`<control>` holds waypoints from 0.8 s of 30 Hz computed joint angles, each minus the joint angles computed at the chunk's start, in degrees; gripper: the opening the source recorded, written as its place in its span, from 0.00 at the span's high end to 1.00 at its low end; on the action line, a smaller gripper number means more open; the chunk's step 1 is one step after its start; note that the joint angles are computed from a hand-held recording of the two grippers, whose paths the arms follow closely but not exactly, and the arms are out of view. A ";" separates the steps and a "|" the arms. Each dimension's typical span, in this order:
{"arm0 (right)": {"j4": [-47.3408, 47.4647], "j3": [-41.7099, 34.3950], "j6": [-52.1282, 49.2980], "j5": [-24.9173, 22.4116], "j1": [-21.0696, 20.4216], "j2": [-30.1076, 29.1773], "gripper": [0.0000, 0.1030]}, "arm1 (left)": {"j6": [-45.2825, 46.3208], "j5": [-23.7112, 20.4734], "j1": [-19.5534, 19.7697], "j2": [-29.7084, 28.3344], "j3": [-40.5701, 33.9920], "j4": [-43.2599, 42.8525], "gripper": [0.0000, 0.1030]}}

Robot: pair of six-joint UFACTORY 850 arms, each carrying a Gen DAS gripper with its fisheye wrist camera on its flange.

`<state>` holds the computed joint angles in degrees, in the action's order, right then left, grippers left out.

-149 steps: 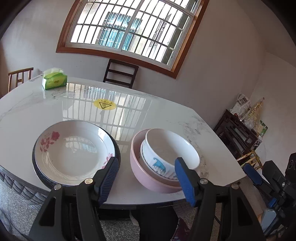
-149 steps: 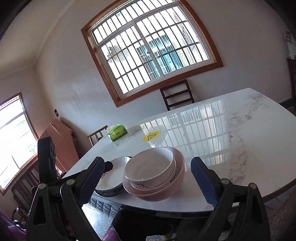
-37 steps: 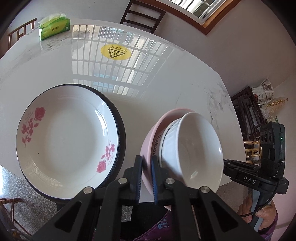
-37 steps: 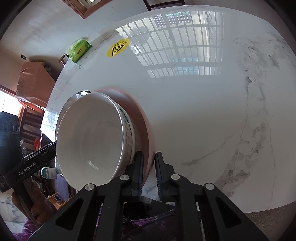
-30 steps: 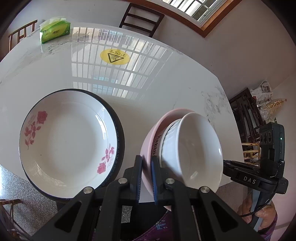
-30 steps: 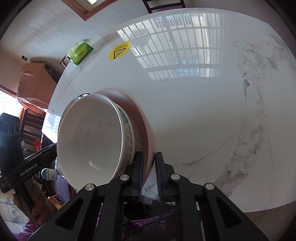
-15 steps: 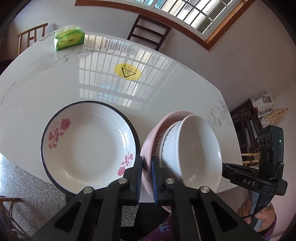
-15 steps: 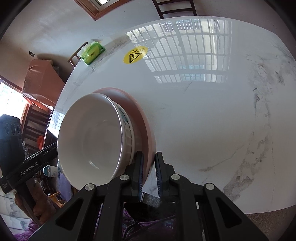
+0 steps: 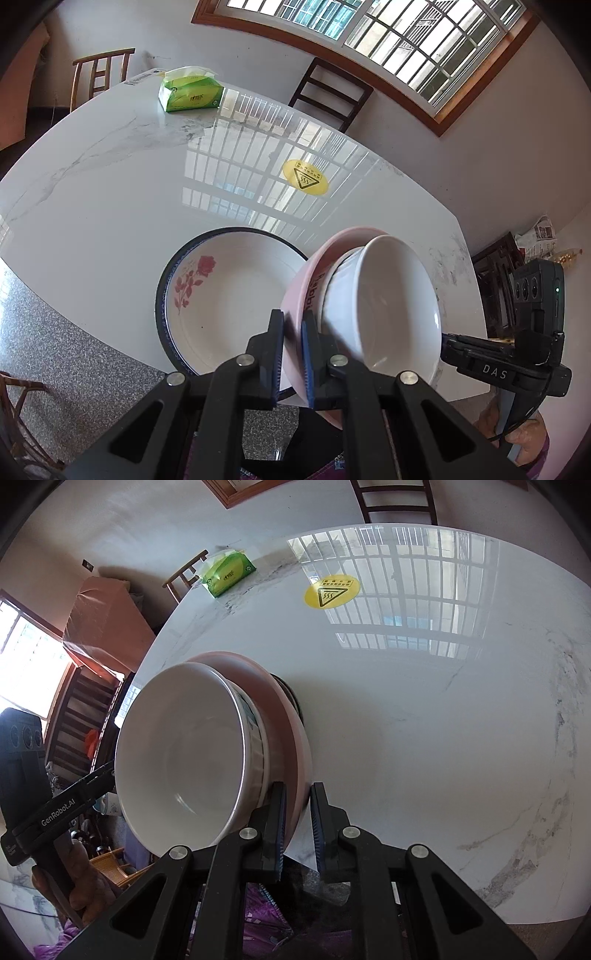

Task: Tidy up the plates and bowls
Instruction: 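Lift the nested pink bowl stack and carry it over the plate stack, then lower the nested bowls onto the white pink-flower plate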

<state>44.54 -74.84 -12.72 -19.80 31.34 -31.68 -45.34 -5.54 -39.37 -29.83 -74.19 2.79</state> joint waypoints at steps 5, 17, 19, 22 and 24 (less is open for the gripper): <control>-2.31 -2.73 2.02 -1.07 1.18 -1.62 0.85 | -2.48 0.67 0.93 1.50 2.09 1.96 0.92; -5.96 -7.70 5.65 -2.71 3.07 -5.11 0.85 | -1.88 2.58 3.10 3.33 5.70 0.84 0.92; -6.84 -8.35 6.44 -3.09 3.33 -5.52 0.85 | 2.60 2.86 3.47 3.36 5.99 -3.65 0.92; -7.78 -9.21 7.41 -3.57 3.55 -6.07 0.85 | 12.02 3.26 3.93 3.55 6.57 -13.12 0.92; -8.41 -9.73 7.99 -3.92 3.64 -6.40 0.85 | 16.05 3.29 4.13 3.48 6.69 -17.20 0.92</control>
